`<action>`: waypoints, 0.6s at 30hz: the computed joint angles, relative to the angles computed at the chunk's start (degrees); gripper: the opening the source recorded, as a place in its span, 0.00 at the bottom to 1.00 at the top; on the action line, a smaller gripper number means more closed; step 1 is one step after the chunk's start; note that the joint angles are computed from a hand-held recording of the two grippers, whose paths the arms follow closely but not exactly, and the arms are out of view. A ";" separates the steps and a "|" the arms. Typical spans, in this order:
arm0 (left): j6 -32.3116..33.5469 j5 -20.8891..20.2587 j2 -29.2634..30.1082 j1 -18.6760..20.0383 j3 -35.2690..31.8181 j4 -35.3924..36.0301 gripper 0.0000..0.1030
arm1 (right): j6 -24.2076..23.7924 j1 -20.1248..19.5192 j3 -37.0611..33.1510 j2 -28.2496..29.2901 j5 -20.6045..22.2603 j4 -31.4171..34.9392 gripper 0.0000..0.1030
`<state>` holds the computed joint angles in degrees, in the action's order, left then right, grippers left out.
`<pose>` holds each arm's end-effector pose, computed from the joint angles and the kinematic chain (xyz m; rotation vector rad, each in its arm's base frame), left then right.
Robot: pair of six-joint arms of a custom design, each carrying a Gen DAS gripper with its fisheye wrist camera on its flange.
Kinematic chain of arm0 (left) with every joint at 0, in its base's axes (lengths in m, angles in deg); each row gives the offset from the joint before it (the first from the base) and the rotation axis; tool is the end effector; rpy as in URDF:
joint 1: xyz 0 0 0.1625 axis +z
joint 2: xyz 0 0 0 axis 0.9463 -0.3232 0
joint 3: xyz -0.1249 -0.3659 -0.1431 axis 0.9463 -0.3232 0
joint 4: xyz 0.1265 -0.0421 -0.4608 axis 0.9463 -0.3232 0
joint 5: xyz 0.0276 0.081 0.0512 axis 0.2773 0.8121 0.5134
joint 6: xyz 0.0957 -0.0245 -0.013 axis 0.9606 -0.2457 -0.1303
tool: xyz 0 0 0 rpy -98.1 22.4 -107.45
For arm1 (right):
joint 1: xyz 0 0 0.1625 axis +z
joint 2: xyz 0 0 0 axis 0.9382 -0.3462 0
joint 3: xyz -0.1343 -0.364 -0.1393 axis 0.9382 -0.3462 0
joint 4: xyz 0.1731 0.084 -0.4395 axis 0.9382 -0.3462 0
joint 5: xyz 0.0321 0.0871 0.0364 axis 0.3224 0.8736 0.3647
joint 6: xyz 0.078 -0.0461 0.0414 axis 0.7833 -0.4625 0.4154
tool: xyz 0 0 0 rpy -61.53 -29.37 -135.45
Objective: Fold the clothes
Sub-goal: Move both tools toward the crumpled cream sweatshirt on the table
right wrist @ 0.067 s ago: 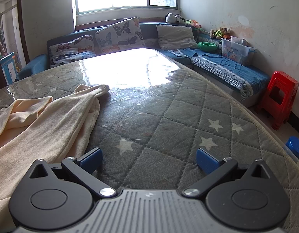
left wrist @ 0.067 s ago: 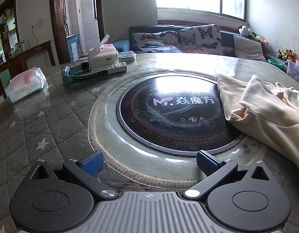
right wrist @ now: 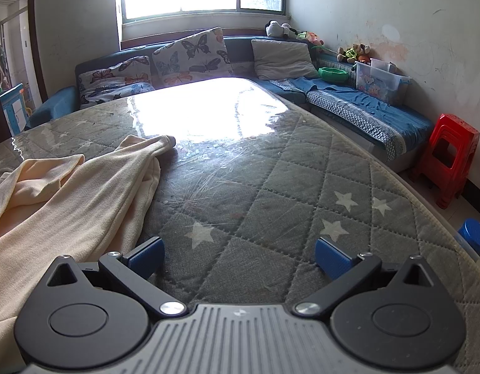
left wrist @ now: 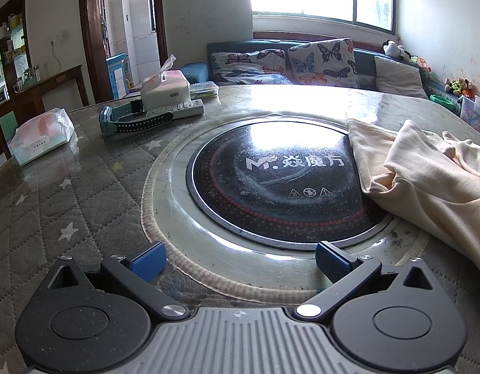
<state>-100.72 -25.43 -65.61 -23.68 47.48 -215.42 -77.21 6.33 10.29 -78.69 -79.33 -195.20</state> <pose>-0.1934 -0.5492 0.0293 0.1091 1.9894 -1.0922 -0.0658 -0.7065 0.2683 0.3823 -2.1720 1.0165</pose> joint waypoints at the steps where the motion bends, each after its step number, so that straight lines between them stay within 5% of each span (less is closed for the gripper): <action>1: -0.49 0.10 -0.06 -0.07 0.03 0.56 1.00 | -0.09 0.05 0.03 0.01 -0.07 -0.09 1.00; 7: -11.30 0.27 -1.84 -1.44 0.38 12.37 1.00 | -0.78 0.07 0.19 -0.25 0.20 0.44 1.00; 18: -15.84 -3.53 -1.77 -4.81 -1.10 19.61 1.00 | -6.06 -0.38 7.53 -7.10 5.54 2.75 1.00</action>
<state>-116.56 -28.96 -67.39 -28.49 46.38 -195.81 -83.27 5.96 17.81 -85.79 -73.79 -192.46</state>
